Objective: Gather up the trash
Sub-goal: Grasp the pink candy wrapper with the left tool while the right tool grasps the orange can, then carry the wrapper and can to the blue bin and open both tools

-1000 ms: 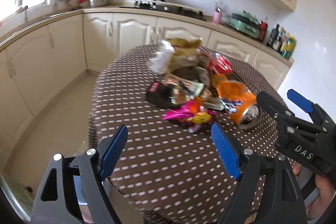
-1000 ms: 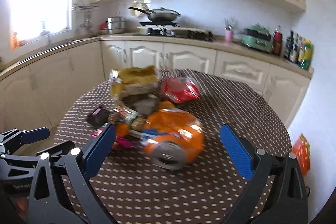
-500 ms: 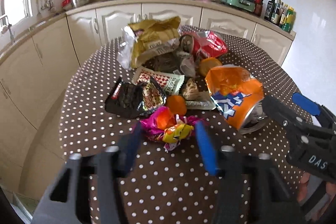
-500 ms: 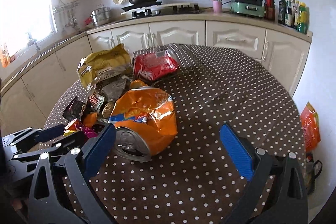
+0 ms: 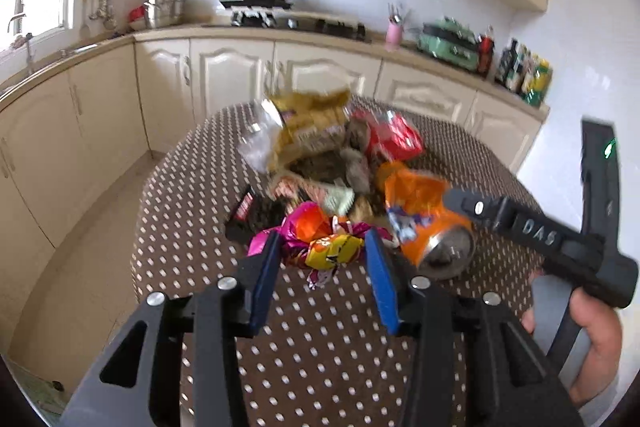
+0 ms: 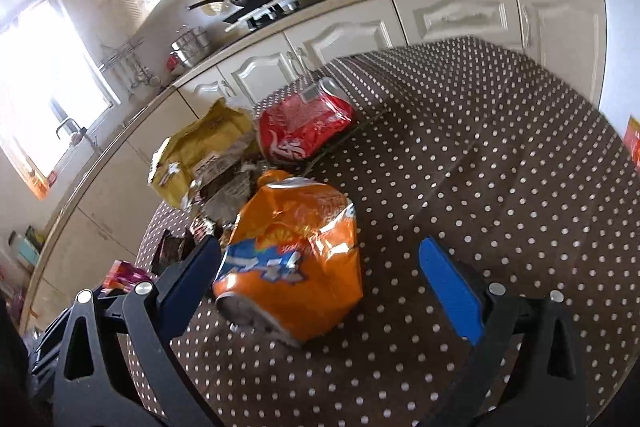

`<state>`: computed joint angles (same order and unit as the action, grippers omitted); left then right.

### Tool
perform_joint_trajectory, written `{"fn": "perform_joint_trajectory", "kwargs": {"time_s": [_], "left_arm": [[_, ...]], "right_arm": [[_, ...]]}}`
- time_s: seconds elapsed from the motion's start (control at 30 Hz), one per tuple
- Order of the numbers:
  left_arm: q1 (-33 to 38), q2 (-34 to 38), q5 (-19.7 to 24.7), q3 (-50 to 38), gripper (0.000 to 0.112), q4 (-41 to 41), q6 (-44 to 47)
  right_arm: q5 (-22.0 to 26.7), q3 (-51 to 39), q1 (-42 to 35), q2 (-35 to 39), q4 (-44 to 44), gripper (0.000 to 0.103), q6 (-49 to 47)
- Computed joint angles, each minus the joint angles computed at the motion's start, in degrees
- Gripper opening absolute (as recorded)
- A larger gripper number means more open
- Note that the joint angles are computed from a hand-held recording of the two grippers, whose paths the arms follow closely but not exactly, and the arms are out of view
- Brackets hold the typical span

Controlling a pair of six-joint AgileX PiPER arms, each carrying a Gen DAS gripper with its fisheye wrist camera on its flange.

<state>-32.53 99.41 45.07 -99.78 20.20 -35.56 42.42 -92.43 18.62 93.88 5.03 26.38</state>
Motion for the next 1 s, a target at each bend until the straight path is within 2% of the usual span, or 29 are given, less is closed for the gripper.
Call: {"fn": "perform_joint_trajectory", "kwargs": {"time_s": [0.13,0.23,0.3,0.37,0.4,0.47,0.6,0.73,0.9,1.0], "left_arm": [[1.4,2.2,2.2,-3.3,0.042,1.9,-1.4],[2.5,2.3,2.3,-3.3,0.042,1.1,-1.0],[3.2,2.0,2.0,-2.8,0.042,0.4,-0.7],[3.7,1.6,1.6,-2.0,0.042,-0.3,-0.5],[4.1,1.3,1.5,-1.6,0.042,-0.6,-0.5],[4.5,0.8,1.0,-0.7,0.042,-1.0,-0.6],[5.7,-0.9,0.0,1.5,0.042,-2.1,-0.5],[6.1,-3.2,-1.0,4.1,0.042,-1.8,-0.8],[7.5,-6.9,-2.6,7.7,0.042,-4.1,0.5],[8.6,-10.2,-3.6,10.9,0.042,-4.4,1.1]], "right_arm": [[1.9,-2.6,-2.1,2.6,6.2,0.093,-3.6],[3.6,-4.7,-1.9,4.5,6.1,0.078,-4.0],[4.1,-5.7,-2.3,5.1,7.8,0.066,-5.5],[4.8,-6.3,-3.4,5.7,11.3,0.040,-8.3],[5.7,-7.0,-3.5,6.2,11.8,0.030,-8.7],[6.2,-7.7,-3.2,6.5,12.2,0.022,-9.6],[4.3,-5.6,-0.4,3.4,6.7,0.019,-8.3],[3.0,-4.0,5.0,0.0,-5.8,0.018,-2.3],[3.7,-4.7,10.0,-2.5,-15.2,0.018,2.6],[5.1,-8.7,13.6,-1.6,-18.6,0.018,4.2]]}}
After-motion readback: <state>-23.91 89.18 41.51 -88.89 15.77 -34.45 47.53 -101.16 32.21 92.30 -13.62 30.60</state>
